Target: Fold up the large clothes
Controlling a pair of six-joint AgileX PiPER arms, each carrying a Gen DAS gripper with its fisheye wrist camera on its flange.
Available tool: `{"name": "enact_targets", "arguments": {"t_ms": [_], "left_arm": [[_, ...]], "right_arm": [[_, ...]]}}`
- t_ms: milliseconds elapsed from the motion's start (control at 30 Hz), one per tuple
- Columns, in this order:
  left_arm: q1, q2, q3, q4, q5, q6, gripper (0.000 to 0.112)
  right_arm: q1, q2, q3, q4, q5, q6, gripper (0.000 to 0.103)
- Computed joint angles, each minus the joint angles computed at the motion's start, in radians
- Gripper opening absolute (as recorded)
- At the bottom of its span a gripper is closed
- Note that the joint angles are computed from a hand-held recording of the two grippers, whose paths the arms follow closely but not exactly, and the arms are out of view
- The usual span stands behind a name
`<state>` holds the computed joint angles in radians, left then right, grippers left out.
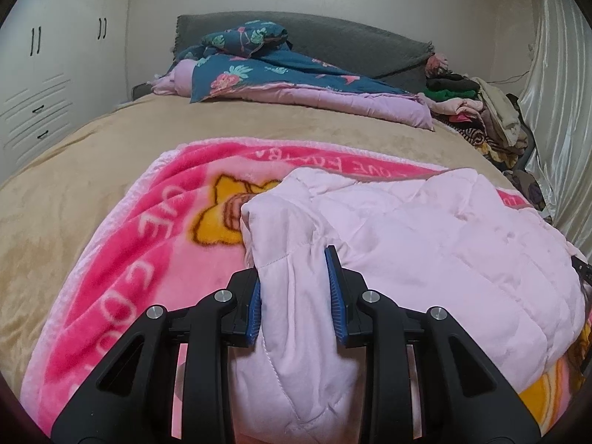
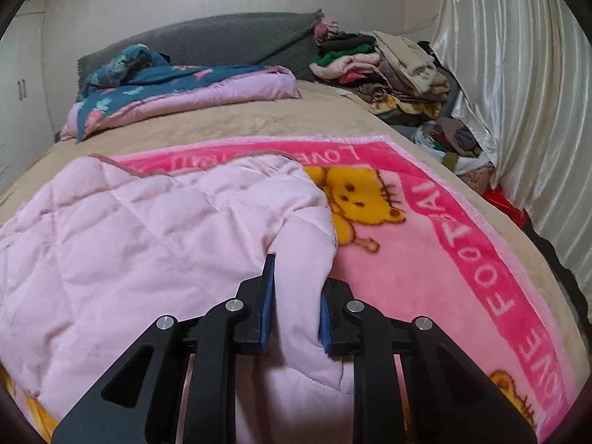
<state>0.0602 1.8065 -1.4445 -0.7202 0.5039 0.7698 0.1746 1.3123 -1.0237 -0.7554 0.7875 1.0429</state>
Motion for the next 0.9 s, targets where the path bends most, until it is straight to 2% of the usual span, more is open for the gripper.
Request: {"name": "enact_targets", "arguments": {"t_ms": [100, 200, 233, 300, 333, 400, 500, 600, 700, 800, 867, 900], "left_arm": [[-0.014, 0.026, -0.023, 0.094, 0.006, -0.086, 0.022], [-0.019, 0.048, -0.031, 0.136, 0.011, -0.126, 0.023], [-0.019, 0.052, -0.032, 0.142, 0.012, -0.131, 0.023], [-0.018, 0.055, -0.033, 0.14, 0.013, -0.131, 0.024], [-0.019, 0.055, -0.032, 0.143, 0.011, -0.132, 0.024], [-0.02, 0.06, -0.037, 0.149, 0.013, -0.14, 0.024], [-0.023, 0.065, -0.04, 0.163, 0.013, -0.155, 0.024], [-0.019, 0.07, -0.047, 0.162, 0.023, -0.156, 0.025], [-0.014, 0.07, -0.064, 0.157, 0.051, -0.167, 0.027], [-0.014, 0.06, -0.068, 0.165, 0.058, -0.187, 0.03], [-0.008, 0.048, -0.073, 0.161, 0.081, -0.206, 0.039], [-0.005, 0.044, -0.075, 0.153, 0.094, -0.203, 0.049]], "right_arm": [[0.033, 0.017, 0.001, -0.032, 0.05, 0.021, 0.025], [0.183, -0.004, 0.01, -0.223, 0.222, 0.205, 0.044], [0.251, -0.027, 0.029, -0.299, 0.265, 0.278, 0.055], [0.402, -0.065, 0.046, -0.409, 0.327, 0.363, 0.066], [0.44, -0.068, 0.043, -0.417, 0.317, 0.353, 0.07], [0.481, -0.036, -0.001, -0.372, 0.268, 0.261, 0.071], [0.43, 0.057, -0.107, -0.164, 0.144, 0.039, 0.071], [0.321, 0.168, -0.205, 0.063, 0.101, -0.118, 0.071], [0.252, 0.199, -0.203, 0.156, 0.055, -0.126, 0.072], [0.253, 0.215, -0.186, 0.137, 0.031, -0.086, 0.072], [0.261, 0.213, -0.172, 0.123, 0.023, -0.061, 0.072], [0.272, 0.216, -0.178, 0.12, 0.028, -0.044, 0.072]]}}
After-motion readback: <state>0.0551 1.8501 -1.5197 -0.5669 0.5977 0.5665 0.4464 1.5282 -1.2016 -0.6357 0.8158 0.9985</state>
